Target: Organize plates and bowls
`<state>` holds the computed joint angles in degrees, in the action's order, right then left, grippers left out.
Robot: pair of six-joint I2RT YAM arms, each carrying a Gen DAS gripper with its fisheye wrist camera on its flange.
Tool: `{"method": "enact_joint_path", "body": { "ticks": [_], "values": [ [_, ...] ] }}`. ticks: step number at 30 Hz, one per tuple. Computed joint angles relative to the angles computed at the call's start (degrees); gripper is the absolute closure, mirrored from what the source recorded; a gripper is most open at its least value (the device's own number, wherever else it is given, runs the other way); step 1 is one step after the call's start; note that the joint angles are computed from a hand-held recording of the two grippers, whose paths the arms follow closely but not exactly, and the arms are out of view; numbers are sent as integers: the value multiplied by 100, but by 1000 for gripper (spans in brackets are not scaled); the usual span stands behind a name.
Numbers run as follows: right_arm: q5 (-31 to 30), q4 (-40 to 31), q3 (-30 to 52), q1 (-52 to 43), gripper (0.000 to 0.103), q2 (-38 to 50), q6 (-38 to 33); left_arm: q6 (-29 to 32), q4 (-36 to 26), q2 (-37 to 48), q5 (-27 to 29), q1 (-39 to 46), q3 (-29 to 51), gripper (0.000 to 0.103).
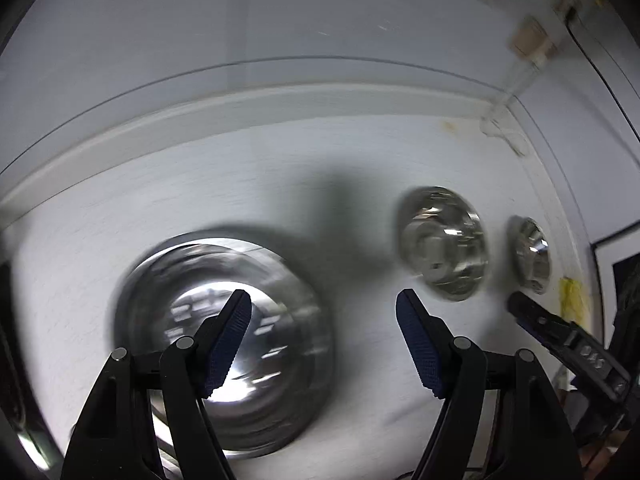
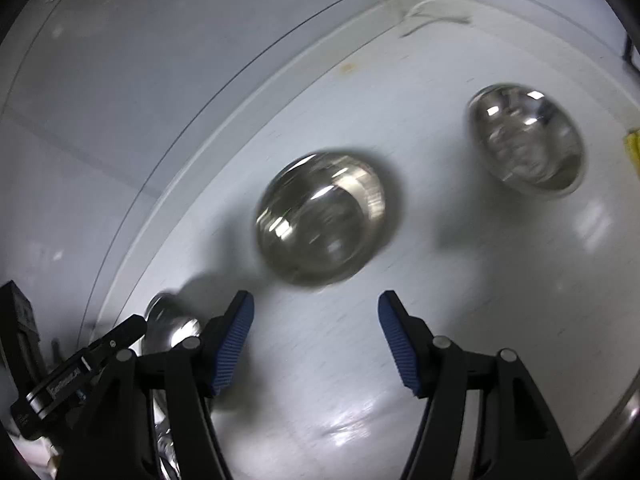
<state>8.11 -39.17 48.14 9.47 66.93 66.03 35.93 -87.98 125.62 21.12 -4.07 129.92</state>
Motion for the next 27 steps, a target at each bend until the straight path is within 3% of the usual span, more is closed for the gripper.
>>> {"method": "enact_joint_path", "body": {
  "ticks": [4,6,10,16,17,18,19,21,22,24,27],
  "values": [
    [-322,31,26,-753,40,295,-471,-545,-133,368,-303,-862,547,34],
    [-565,273,9,-1106,40,528,-662,-786,112,437,-525,-1230,446,34],
    [-683,737,2,-1300,40,1226,-629,-1261,534,717,-870,-1797,288,34],
    [-1032,1523,-285,-1597,41,1735,-512,-1687,599,1359,-1164,-2092,640,34],
    [-1081,1641,-320,-1609,42,1796,-504,-1694,610,1429,-1200,-2113,680,34],
    [-1026,1690,-328,-1576,55,1835,-533,-1678,677,1451,-1250,-2144,638,36],
    [-940,1601,-237,-1537,80,1932,-582,-1673,763,1434,-1323,-2196,551,47],
    [-1097,1762,-252,-1516,97,2018,-603,-1588,1025,1331,-1418,-2283,249,77],
    [-1115,1747,-203,-1478,96,2067,-615,-1495,1149,1242,-1377,-2314,76,90],
    [-670,1291,101,-1217,96,2167,-642,-1433,1120,1233,-1437,-2348,25,89],
    [-582,1158,64,-1065,96,1913,-549,-1309,1199,1063,-1281,-2217,-173,90]
  ]
}}
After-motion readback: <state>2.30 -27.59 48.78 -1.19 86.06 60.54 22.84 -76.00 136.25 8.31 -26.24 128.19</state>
